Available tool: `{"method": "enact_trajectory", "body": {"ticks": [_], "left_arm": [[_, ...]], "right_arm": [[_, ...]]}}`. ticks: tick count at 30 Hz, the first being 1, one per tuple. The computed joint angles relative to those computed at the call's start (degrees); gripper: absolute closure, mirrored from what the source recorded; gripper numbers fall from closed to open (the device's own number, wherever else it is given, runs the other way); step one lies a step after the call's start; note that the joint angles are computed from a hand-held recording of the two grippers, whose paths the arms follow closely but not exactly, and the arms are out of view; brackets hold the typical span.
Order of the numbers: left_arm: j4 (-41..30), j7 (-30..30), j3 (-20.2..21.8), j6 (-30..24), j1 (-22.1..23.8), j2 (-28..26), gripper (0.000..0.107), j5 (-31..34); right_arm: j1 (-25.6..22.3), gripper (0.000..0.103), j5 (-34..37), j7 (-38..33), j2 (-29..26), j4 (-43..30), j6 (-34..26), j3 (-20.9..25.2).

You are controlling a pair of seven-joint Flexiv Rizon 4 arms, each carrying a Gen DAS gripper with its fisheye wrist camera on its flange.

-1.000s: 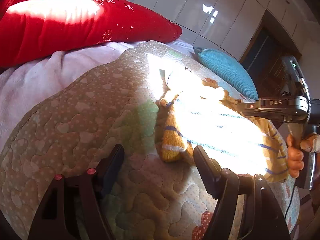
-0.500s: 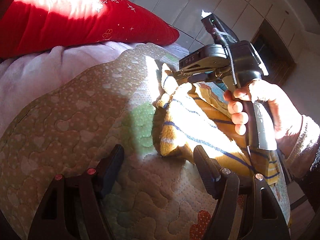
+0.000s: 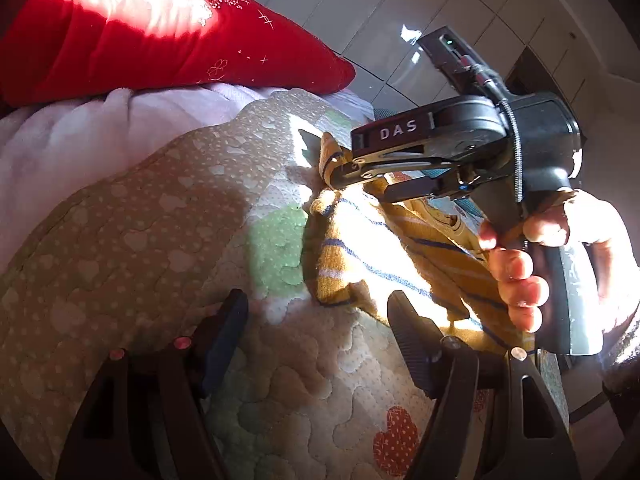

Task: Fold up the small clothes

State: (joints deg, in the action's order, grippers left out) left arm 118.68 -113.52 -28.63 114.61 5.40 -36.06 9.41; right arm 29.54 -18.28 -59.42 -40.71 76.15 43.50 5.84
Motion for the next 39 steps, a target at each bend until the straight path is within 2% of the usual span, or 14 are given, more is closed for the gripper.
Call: {"method": "enact_trajectory", "body": {"ticks": [4,9,11,12,13,16,19,24,30,33,34,36,38,39], "left_arm": [[2.0,-1.9,0.6,1.9,-0.3,1.4,0.036,0.0],[3.5,-5.2,-3.5,1.0,4.1,1.8,0.036,2.0],[4.5,-6.4,-3.2,0.8,4.0,3.1,0.036,1.5],[5.1,-6.9,-2.2,0.3,3.3,4.3,0.036,0.8],[5.5,-7.2,-1.5,-0.4,2.8,5.2,0.036,0.2],[7.2,-8.0,-0.8,-2.9,2.4,8.0,0.036,-1.0],[7.9,-7.1,-0.3,-6.0,1.7,10.9,0.036,-2.5],[7.6,-3.5,3.2,-10.1,-4.1,15.2,0.036,-6.8],[3.7,2.4,4.1,-14.0,-9.7,14.9,0.036,-10.9],[0.9,4.8,4.4,-15.8,-12.7,13.2,0.035,-13.2],[0.1,5.4,4.0,-16.6,-13.3,12.7,0.035,-14.1],[-1.5,7.1,2.8,-18.3,-14.0,11.5,0.035,-15.7],[-3.4,8.9,3.4,-20.1,-16.2,11.1,0.035,-16.9],[-4.4,9.6,4.8,-20.9,-18.1,11.1,0.035,-17.1]], "right_arm": [[2.5,0.023,-2.4,0.9,-4.2,-5.4,-7.1,-1.8],[5.7,0.025,-7.5,0.9,-5.4,-7.0,-12.4,-3.7],[5.6,0.043,-7.9,0.6,-4.9,-6.0,-11.9,-3.4],[5.8,0.062,-8.6,1.0,-4.4,-4.9,-11.3,-3.7],[5.9,0.073,-9.4,1.5,-3.5,-3.3,-9.7,-3.9],[4.5,0.083,-10.2,3.6,0.4,3.3,-2.1,-3.5],[1.1,0.085,-8.5,6.6,5.5,10.3,7.0,-2.6],[-5.4,0.086,-7.4,12.7,16.1,23.8,21.7,-3.9],[-14.6,0.086,-8.1,18.6,27.7,40.9,33.5,-6.6],[-21.0,0.086,-0.6,15.3,29.7,46.9,37.3,-3.4],[-23.3,0.086,4.0,12.6,29.7,48.3,38.9,-1.3],[-30.0,0.084,18.1,2.7,28.5,48.6,41.2,6.5],[-35.7,0.071,29.8,-5.5,27.9,48.0,42.6,12.7],[-36.6,0.064,32.5,-7.5,28.3,48.3,43.3,13.5]]}}
